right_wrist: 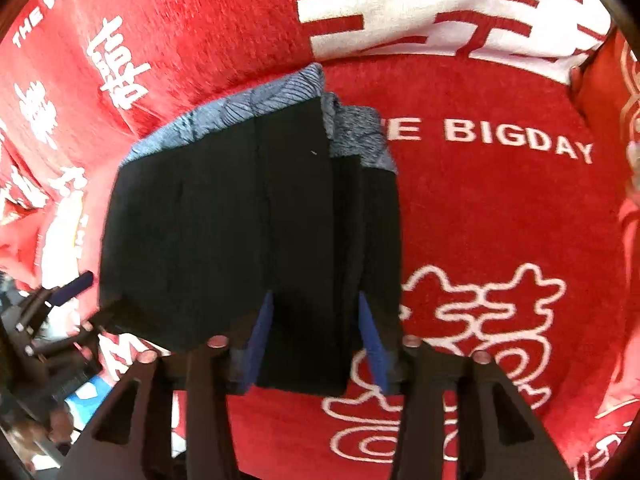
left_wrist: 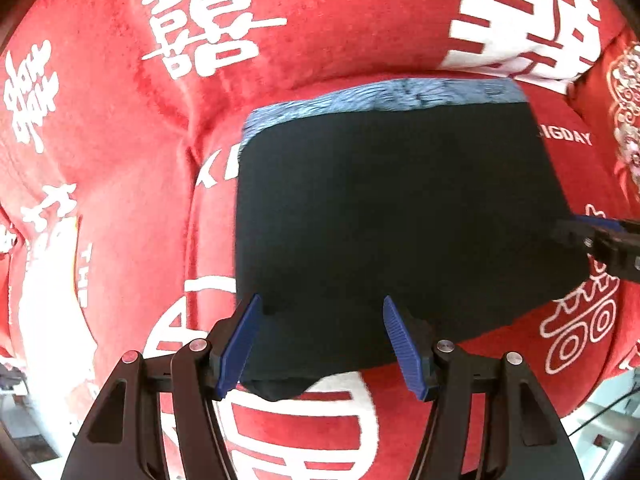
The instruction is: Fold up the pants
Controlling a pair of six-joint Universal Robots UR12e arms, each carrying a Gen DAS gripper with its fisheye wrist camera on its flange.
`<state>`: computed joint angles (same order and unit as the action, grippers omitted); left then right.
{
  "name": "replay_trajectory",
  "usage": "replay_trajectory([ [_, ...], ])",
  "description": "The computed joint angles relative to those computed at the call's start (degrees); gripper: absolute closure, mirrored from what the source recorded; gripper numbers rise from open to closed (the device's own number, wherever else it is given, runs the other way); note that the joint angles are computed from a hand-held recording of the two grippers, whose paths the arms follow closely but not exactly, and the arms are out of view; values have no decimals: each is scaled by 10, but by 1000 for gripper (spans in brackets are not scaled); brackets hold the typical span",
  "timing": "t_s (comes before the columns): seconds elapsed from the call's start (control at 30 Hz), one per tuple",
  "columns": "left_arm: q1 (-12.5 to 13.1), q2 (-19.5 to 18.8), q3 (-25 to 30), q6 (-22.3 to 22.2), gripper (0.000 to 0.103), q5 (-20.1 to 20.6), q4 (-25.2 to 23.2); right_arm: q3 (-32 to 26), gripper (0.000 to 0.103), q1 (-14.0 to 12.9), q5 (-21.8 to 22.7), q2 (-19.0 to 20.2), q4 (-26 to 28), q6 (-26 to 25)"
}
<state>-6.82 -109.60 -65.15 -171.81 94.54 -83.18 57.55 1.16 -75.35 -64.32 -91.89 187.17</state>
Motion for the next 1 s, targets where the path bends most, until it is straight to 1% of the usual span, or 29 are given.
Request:
replay_trajectory([
  [0.03,1,2,-2,1,38,0,0,0,51,1,-3,0,2,0],
  [0.07,3,2,-3,0,26,-2,0,2,50,0,-2,-2,1,2],
  [0.1,3,2,-4,-2,17,-2,0,3,50,0,-2,-2,2,4],
  [0.13,4,4,-8,-5,12,-4,7,3,49,1,-4,-2,3,6],
  [0.17,5,5,-10,-5,12,-7,13,2,48,1,-6,-1,4,8],
  [0.23,5,3,-7,-2,12,-8,10,-1,43,4,-15,1,6,13],
  [0.27,5,1,-6,-2,12,-7,7,-2,38,5,-21,2,7,14],
  [0.33,6,0,-3,-7,12,-13,-3,-3,35,6,-31,3,7,18],
  [0.53,10,-5,4,-15,12,-19,-16,2,26,4,-38,-3,16,18],
  [0.67,10,-8,6,-13,12,-17,-16,14,25,-2,-45,-16,14,23],
  [0.8,10,-11,11,-13,12,-16,-20,24,25,-9,-43,-24,16,42],
  [1.0,13,-18,23,-22,12,-25,-35,37,25,-15,-48,-35,17,49],
])
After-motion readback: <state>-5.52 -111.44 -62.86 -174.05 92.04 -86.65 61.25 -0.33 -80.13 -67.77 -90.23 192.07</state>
